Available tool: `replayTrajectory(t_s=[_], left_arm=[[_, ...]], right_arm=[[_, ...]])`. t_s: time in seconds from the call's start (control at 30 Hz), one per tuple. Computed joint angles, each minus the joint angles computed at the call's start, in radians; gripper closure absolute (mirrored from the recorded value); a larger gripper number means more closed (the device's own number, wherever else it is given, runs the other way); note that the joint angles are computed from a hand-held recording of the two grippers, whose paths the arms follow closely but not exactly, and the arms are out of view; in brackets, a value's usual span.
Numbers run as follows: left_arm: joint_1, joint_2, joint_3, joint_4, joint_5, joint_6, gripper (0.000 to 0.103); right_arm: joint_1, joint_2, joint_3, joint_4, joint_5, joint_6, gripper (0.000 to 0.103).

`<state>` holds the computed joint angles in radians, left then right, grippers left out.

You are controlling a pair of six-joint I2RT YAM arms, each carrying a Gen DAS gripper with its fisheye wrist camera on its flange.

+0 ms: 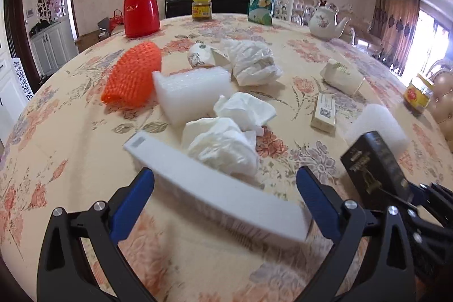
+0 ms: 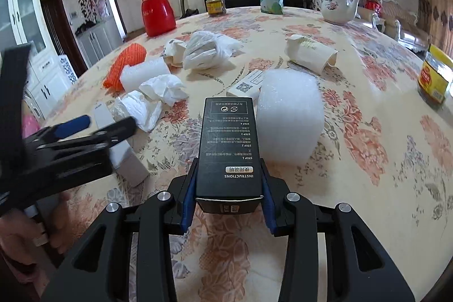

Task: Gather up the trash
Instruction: 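Grasp the long white box with the left tool while the right tool grasps the black box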

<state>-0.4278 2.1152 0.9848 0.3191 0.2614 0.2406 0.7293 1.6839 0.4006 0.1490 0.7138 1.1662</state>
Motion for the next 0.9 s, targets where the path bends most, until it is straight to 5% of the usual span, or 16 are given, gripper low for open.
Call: replayTrajectory(t_s=[0.2,0.33,0.43,0.5,0.57,0.73,0.9], left_arm=[[0.031,0.007,0.025,-0.076,-0.045,0.075,0.006],[0.133,0.011,0.036,-0.13,0.017,0.131,0.013],[0.179,0.036,0.077,-0.173,0.067,0.164,0.034],[0.191,0.06,0.125,-0.244,0.112,0.19,0.066],[0.198,0.067,0.136,-0.268,0.138,0.21,0.078],[0.252,-0.046,-0.038,-0.107,0.247,0.279,0.078],[0.33,-0.107,-0.106,-0.091,0.342,0.316,0.078]], right_arm=[[0.015,-0.025,-0.022,0.03,0.02,0.003,0.065],[0.02,-0.016,0.004,0.021,0.011,-0.021,0.065],[0.031,0.004,0.05,-0.013,0.012,-0.035,0.065],[0.045,0.019,0.09,-0.052,0.019,-0.034,0.065],[0.065,0.034,0.134,-0.104,0.034,-0.019,0.065],[0.143,0.087,0.235,-0.213,0.11,0.061,0.065],[0.22,0.155,0.348,-0.318,0.208,0.175,0.065]])
